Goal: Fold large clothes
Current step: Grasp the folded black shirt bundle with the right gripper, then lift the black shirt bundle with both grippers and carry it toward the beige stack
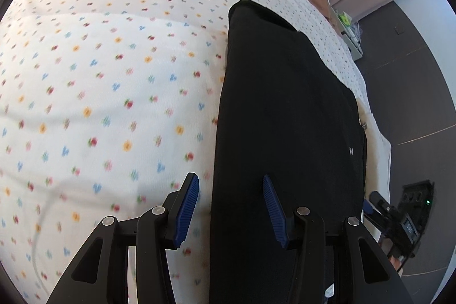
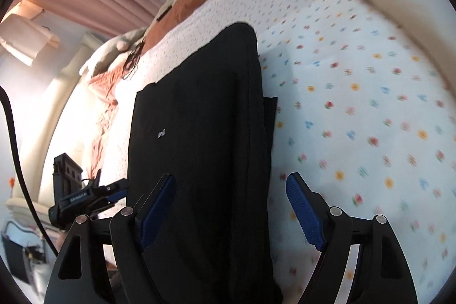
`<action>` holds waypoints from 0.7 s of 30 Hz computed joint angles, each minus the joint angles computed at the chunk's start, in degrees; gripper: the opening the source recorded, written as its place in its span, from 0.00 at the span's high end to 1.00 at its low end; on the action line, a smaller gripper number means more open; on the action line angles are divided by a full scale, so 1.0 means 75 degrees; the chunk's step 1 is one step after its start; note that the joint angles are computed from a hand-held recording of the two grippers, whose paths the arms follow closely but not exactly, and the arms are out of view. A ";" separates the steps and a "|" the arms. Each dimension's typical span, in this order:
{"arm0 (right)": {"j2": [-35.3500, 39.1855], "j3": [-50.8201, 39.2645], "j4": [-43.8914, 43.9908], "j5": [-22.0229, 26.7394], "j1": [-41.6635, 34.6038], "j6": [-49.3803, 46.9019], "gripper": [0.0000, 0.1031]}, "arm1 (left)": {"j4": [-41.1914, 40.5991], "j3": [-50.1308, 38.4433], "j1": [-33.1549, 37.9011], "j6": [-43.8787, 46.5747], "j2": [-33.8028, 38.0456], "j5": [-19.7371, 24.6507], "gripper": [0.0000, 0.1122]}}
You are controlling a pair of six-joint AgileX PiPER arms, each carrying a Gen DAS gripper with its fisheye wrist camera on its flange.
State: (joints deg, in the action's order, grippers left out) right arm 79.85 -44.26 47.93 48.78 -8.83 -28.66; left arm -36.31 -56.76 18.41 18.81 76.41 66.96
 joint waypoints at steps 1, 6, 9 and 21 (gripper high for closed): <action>0.0247 -0.0085 0.0114 0.0049 -0.0045 -0.0128 0.23 | -0.0020 -0.0063 -0.0038 0.0006 0.0095 -0.0050 0.56; 0.1490 -0.0473 0.0941 0.0356 -0.0313 -0.1059 0.23 | -0.0211 -0.0403 -0.0182 0.0071 0.0712 -0.0370 0.50; 0.2144 -0.0668 0.1627 0.0757 -0.0539 -0.1778 0.23 | -0.0369 -0.0550 -0.0247 0.0159 0.1036 -0.0554 0.46; 0.3195 -0.1520 0.1819 0.1308 -0.0479 -0.1969 0.40 | -0.0903 -0.0945 -0.0647 0.0440 0.1804 -0.0892 0.46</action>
